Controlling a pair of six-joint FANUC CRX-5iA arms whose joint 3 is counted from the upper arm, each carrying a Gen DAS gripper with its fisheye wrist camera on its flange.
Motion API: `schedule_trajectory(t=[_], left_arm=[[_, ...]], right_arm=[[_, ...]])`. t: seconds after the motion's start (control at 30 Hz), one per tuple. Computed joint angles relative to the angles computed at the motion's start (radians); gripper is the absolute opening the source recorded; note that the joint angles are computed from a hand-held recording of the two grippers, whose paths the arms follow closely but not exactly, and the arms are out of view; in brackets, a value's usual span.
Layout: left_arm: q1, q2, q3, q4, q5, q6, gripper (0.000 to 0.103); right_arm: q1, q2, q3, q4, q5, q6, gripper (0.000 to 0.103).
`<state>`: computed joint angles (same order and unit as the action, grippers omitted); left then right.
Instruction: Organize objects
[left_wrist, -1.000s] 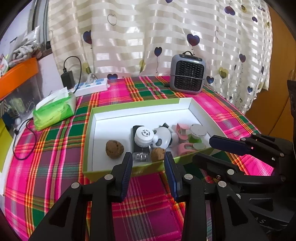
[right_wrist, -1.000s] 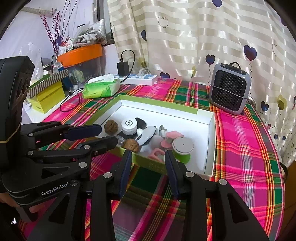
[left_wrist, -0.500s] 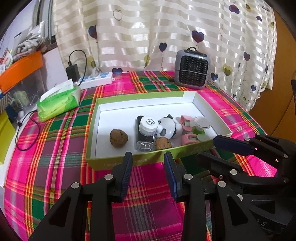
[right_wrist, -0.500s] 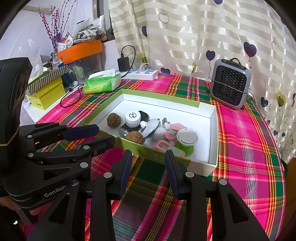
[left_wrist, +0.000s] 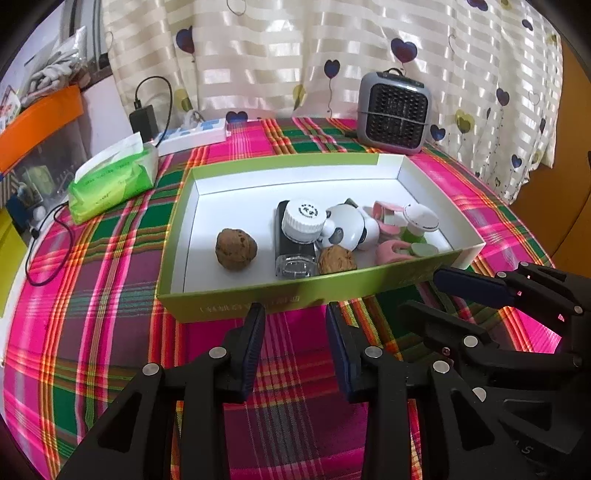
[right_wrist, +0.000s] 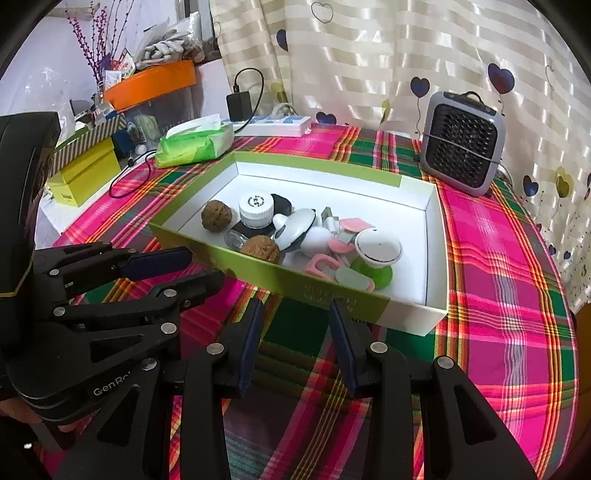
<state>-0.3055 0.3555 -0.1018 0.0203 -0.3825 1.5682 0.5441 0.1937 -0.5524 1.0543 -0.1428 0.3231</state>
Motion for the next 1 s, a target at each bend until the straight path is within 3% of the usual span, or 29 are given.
schedule_trajectory(t=[0.1, 0.27, 0.53, 1.0], left_arm=[[-0.001, 0.009, 0.011, -0.009, -0.016, 0.008, 0.031], [-0.001, 0.019, 0.025, -0.015, -0.035, 0.017, 0.031], [-0.007, 0.026, 0.045, -0.049, -0.057, 0.047, 0.031], [-0.013, 0.028, 0.058, -0.083, -0.07, 0.078, 0.032]], right_arm=[[0.029, 0.011, 0.031, -0.144, -0.035, 0.119, 0.038], [0.054, 0.023, 0.07, -0.275, -0.08, 0.23, 0.038], [0.073, 0.039, 0.116, -0.392, -0.137, 0.325, 0.038], [0.077, 0.046, 0.128, -0.394, -0.165, 0.325, 0.038]])
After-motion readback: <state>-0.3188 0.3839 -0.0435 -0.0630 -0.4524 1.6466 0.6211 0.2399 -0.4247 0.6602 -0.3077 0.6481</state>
